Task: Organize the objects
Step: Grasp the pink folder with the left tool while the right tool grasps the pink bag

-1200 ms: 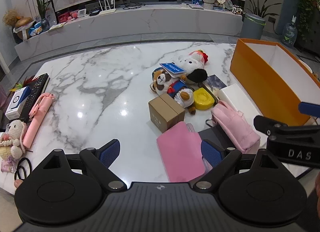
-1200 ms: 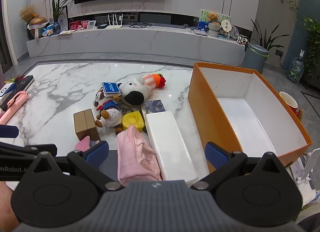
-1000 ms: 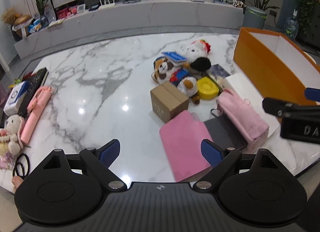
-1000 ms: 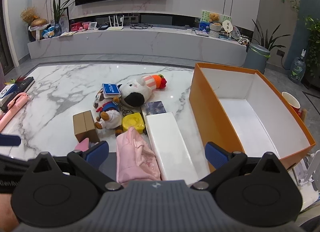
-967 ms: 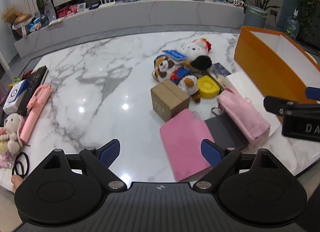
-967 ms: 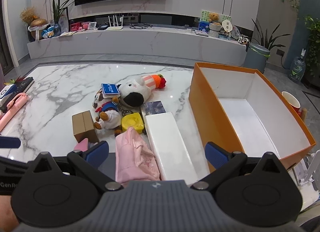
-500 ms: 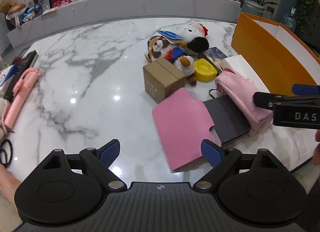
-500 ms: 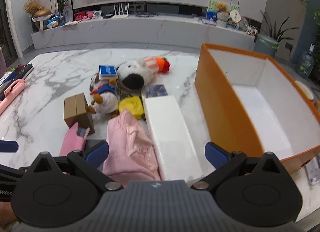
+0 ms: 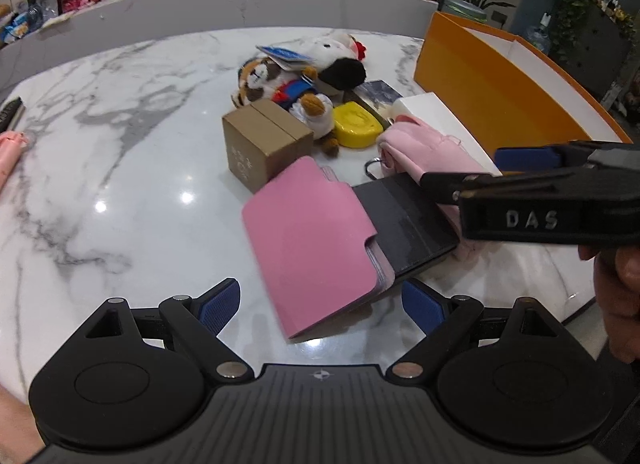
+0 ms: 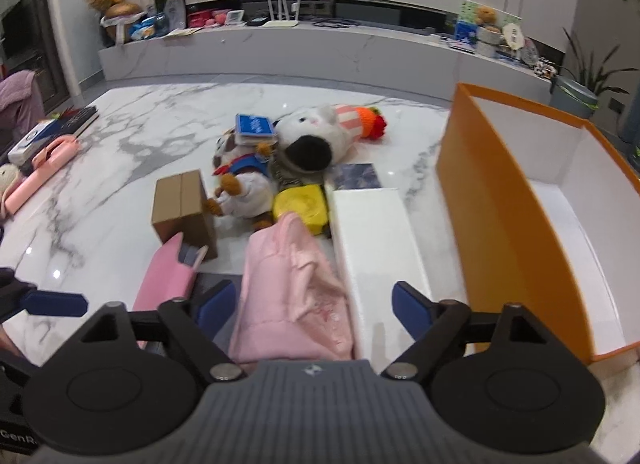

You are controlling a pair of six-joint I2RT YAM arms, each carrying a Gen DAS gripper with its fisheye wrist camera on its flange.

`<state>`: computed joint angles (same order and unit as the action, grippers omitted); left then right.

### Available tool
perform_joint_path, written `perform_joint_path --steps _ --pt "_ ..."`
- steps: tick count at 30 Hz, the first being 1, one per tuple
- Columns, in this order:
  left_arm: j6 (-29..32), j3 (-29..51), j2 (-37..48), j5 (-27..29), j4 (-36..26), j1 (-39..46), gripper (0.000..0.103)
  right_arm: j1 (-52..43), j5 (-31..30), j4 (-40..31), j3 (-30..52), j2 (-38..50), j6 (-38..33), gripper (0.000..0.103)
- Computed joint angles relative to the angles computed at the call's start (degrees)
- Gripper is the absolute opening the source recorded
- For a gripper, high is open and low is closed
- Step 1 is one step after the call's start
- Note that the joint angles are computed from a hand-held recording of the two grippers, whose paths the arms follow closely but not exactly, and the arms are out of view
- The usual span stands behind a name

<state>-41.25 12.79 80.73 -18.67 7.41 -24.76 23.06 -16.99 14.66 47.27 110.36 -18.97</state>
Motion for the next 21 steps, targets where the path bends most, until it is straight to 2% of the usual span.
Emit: perform_joint_path --steps 7,14,18,21 --pt "1.64 -1.69 3.7 0.19 8.37 1.16 0.103 0.78 -1.16 -1.78 0.6 2.23 -2.44 0.055" --pt "4.24 0.11 11.73 -0.2 16.7 2.07 0.103 0.88 -0.92 -1.71 0.49 2.06 -2.8 0.055" --pt "4.9 1.03 13.92 -2.52 18.16 0.8 0.103 0.85 -0.75 -2.02 0.9 2.02 -2.68 0.055" --pt "4.96 -0.25 12.45 -0.89 17.86 2.65 0.103 0.55 -1.33 -3.41 1.52 2.04 -2.49 0.054"
